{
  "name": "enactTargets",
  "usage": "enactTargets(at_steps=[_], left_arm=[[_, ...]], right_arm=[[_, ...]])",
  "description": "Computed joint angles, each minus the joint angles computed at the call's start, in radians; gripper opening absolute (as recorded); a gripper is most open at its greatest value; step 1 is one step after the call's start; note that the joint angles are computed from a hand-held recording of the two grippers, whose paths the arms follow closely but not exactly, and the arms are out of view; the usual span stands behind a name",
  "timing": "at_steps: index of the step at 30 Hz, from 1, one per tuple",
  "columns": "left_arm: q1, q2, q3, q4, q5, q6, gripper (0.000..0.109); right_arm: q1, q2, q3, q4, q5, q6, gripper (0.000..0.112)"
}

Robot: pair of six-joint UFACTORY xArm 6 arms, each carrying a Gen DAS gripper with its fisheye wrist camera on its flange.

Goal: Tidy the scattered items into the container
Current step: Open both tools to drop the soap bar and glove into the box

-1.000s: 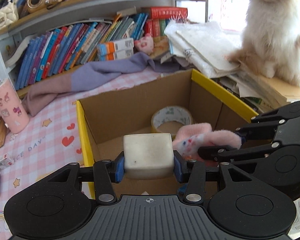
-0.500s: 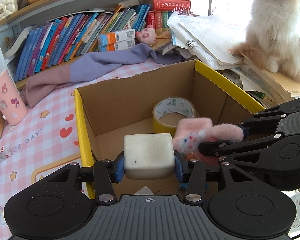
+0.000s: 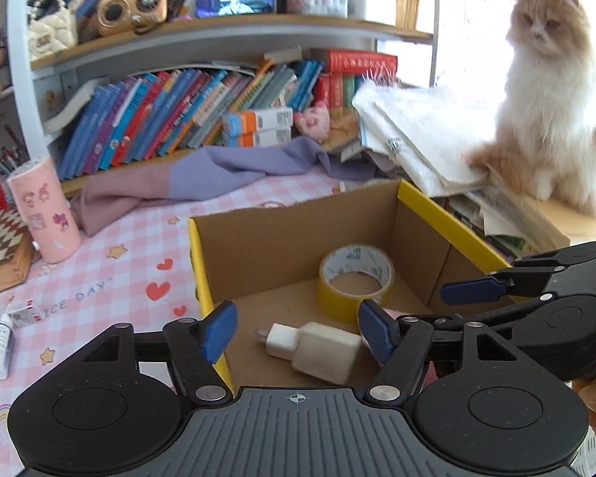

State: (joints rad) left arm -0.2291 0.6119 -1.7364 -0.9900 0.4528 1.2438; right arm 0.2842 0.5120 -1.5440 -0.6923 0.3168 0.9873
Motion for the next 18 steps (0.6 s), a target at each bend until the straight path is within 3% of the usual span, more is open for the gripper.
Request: enactTargets(at_steps=[10,18], left_arm=[[0.046,-0.130,0.156,-0.205,-0.027,0.127,0.073],[0.093,-0.181,0.230,-0.231,0.002,0.177,0.073]], right_arm=[[0.040,-0.070,0.036,-0.239,0.044,0.242,0.053],[0.107,-0.124,0.080,-0.375,0.126,0.446,0.053]])
